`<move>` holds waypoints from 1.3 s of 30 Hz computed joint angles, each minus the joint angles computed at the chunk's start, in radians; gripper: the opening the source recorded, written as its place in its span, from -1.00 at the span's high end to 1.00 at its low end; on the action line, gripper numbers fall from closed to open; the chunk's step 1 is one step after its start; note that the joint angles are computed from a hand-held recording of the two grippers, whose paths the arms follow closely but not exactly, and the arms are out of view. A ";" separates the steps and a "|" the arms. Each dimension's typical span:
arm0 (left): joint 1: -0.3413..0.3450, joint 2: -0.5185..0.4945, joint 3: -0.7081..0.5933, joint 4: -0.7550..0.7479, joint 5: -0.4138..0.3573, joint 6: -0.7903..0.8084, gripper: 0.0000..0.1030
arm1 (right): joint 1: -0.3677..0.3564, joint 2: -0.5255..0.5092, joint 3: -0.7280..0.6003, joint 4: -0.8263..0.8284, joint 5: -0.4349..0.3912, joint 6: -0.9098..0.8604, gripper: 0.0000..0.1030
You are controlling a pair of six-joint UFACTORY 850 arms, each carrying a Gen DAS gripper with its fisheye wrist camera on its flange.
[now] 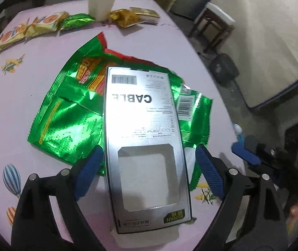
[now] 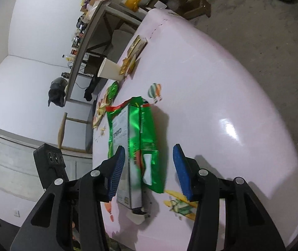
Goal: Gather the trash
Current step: 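Grasp the silver CABLE box with the left tool while the right tool grasps the green chip bag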
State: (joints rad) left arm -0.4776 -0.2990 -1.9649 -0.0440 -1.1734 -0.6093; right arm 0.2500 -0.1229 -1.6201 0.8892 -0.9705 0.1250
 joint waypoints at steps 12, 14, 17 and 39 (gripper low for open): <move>-0.077 -0.042 -0.020 0.196 -0.074 -0.078 -0.66 | 0.016 -0.041 -0.036 -0.028 -0.005 0.003 0.07; -0.081 -0.024 0.010 0.218 -0.052 -0.087 -0.61 | 0.020 -0.051 -0.049 -0.037 -0.006 0.008 0.07; -0.078 0.007 0.047 0.227 -0.031 -0.099 -0.59 | 0.024 -0.079 -0.084 -0.056 -0.016 0.013 0.07; 0.014 0.234 0.321 0.159 0.108 -0.218 -0.56 | 0.093 -0.378 -0.518 -0.214 -0.228 -0.006 0.70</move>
